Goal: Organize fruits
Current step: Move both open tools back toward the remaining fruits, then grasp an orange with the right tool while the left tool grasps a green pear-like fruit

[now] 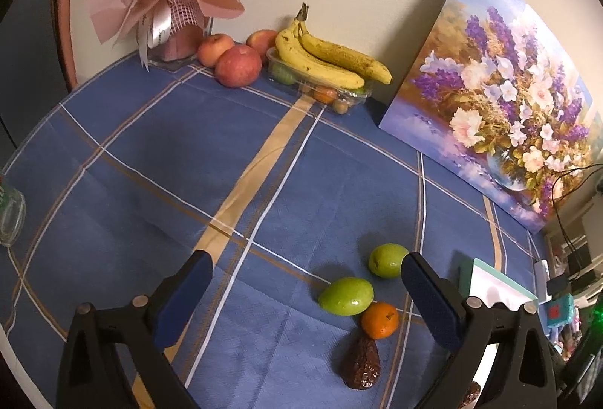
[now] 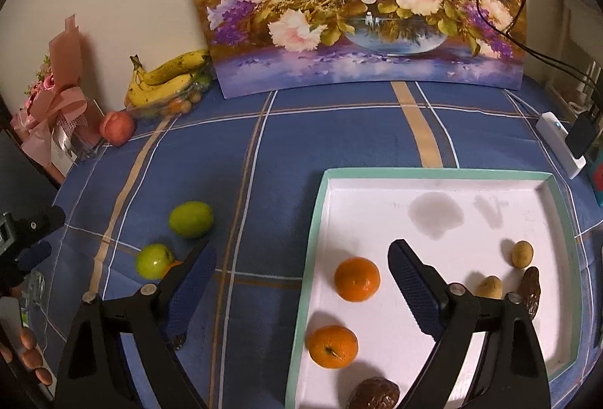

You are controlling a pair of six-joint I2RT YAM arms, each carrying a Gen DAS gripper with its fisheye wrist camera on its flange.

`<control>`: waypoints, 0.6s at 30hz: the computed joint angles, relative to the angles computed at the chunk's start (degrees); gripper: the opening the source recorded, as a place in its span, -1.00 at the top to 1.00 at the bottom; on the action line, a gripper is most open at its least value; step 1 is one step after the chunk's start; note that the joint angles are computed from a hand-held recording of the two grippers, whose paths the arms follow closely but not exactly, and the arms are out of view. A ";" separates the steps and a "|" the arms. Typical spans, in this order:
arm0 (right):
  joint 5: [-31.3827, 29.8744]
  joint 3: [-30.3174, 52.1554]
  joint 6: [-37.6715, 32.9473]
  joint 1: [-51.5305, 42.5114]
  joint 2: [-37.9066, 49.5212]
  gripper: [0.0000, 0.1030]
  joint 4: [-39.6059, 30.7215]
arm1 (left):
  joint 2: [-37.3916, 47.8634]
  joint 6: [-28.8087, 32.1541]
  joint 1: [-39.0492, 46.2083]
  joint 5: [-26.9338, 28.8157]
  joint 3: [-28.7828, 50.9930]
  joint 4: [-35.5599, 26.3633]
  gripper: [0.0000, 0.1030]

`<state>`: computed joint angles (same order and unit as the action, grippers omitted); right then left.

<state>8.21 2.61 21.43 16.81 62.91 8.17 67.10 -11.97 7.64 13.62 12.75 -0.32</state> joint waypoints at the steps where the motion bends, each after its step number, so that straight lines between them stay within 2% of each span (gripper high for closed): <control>1: -0.73 0.21 0.01 -0.43 0.82 -0.57 0.65 | 1.02 -0.09 -0.14 0.12 0.16 0.42 -0.88; 3: -2.41 0.56 0.18 -1.48 2.07 -0.48 1.56 | 4.42 -0.34 -0.58 0.51 0.74 1.71 -0.80; 6: -3.54 1.21 1.34 -1.04 4.77 -0.46 3.32 | 9.42 -0.69 -1.23 1.18 1.52 3.62 -0.78; 9: -2.56 2.29 2.44 3.04 9.66 -0.25 5.72 | 14.21 -1.37 -2.22 0.91 2.37 5.68 -0.75; 13: -2.33 4.38 4.36 8.10 18.40 -0.23 9.86 | 18.91 -2.04 -3.11 -1.27 3.24 8.03 -0.74; 18: -2.26 7.06 6.41 12.30 27.59 -0.19 14.07 | 24.71 -2.15 -1.60 -1.30 4.86 10.23 -0.74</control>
<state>5.94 9.67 27.84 29.10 90.50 22.23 91.82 -14.13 6.03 12.33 17.61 9.92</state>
